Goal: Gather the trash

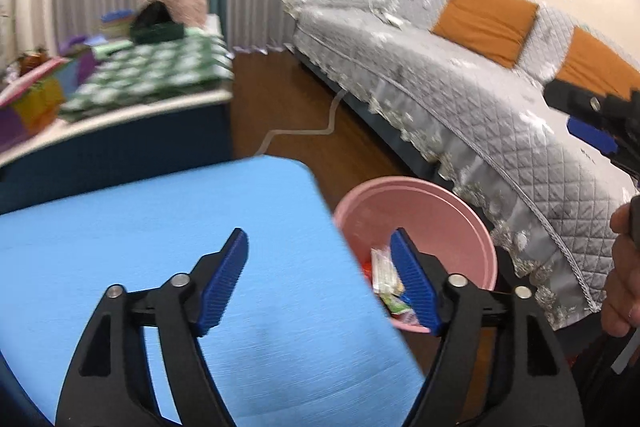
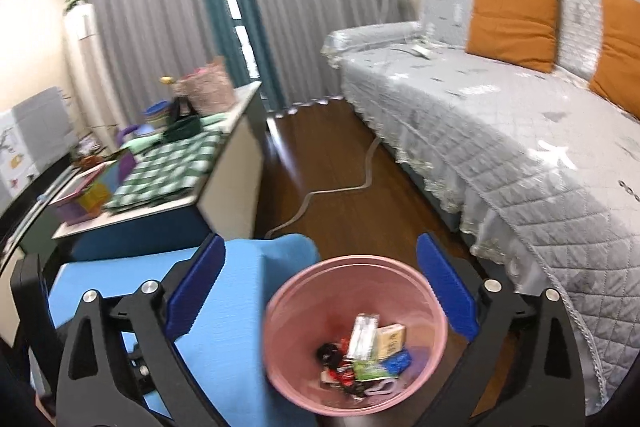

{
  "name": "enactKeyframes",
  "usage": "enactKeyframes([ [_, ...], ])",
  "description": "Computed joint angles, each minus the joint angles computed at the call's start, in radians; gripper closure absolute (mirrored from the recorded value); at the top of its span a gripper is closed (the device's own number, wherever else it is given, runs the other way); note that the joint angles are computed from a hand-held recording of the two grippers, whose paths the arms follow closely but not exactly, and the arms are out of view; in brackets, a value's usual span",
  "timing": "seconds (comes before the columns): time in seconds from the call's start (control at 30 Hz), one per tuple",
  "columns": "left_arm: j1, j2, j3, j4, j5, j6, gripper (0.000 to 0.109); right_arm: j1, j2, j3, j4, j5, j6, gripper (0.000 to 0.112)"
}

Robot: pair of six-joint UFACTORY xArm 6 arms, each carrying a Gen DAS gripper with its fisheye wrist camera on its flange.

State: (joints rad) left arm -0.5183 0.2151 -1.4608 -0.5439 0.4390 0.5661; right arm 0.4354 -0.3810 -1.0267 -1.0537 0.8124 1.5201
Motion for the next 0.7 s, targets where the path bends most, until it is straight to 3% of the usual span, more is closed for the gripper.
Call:
enactKeyframes([
  [0.17,0.073,-0.094,0.084,-0.030,-0.088,0.032,0.025,0.108,0.033,-0.065,-0.038,0.046,0.009,0.015],
  [0.57,0.227,-0.336,0.318,-0.057,-0.117,0.066,0.016,0.384,0.107,-0.144,-0.070,0.299,0.103,0.015],
  [0.7,0.265,-0.423,0.408,-0.073,-0.086,0.063,0.016,0.452,0.138,-0.159,-0.043,0.384,0.124,0.015],
])
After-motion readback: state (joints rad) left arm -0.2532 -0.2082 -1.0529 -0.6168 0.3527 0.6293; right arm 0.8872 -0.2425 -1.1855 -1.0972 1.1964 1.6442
